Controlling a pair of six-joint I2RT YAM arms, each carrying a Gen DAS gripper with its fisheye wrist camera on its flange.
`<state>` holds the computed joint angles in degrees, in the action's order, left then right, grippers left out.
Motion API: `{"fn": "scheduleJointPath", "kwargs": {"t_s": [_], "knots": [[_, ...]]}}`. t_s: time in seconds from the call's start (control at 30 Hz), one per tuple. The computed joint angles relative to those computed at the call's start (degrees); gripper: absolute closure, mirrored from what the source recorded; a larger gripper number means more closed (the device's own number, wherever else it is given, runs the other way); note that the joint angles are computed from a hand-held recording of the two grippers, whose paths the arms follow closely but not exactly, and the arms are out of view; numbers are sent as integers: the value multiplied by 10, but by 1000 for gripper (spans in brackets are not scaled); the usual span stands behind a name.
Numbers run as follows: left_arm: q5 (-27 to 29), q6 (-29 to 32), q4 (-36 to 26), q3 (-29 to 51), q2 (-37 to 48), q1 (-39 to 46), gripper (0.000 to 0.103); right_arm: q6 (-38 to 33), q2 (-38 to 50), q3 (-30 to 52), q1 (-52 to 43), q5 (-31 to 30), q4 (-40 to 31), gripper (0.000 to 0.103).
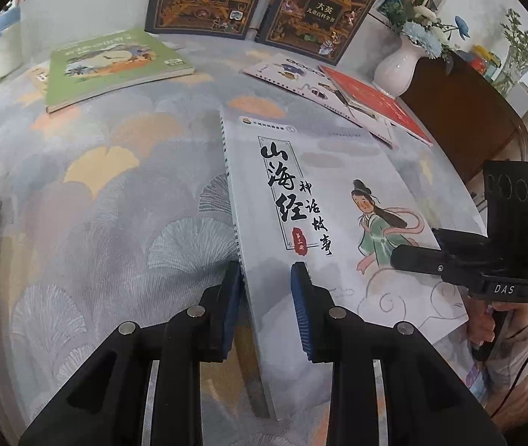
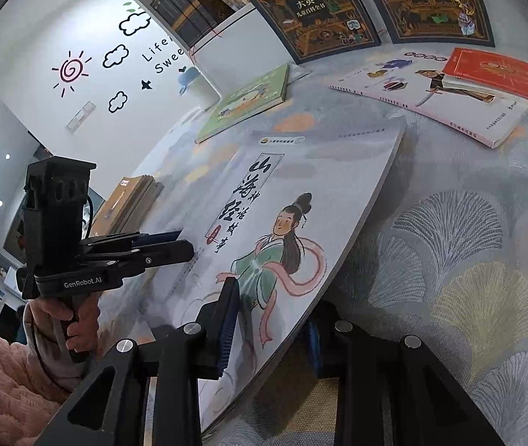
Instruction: Organize books
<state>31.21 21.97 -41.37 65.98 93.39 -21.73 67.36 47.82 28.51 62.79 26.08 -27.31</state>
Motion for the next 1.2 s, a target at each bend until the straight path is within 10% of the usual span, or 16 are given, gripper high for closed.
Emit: {"fn": "scheduleJointPath", "kwargs": {"t_s": [1.1, 1.2], "knots": [[-45, -28, 49, -41, -39, -25, 72, 14, 39, 30, 20, 28, -24, 73], [-65, -35, 40, -37, -45, -35, 71, 17, 19, 15, 11, 8, 7, 84]]}}
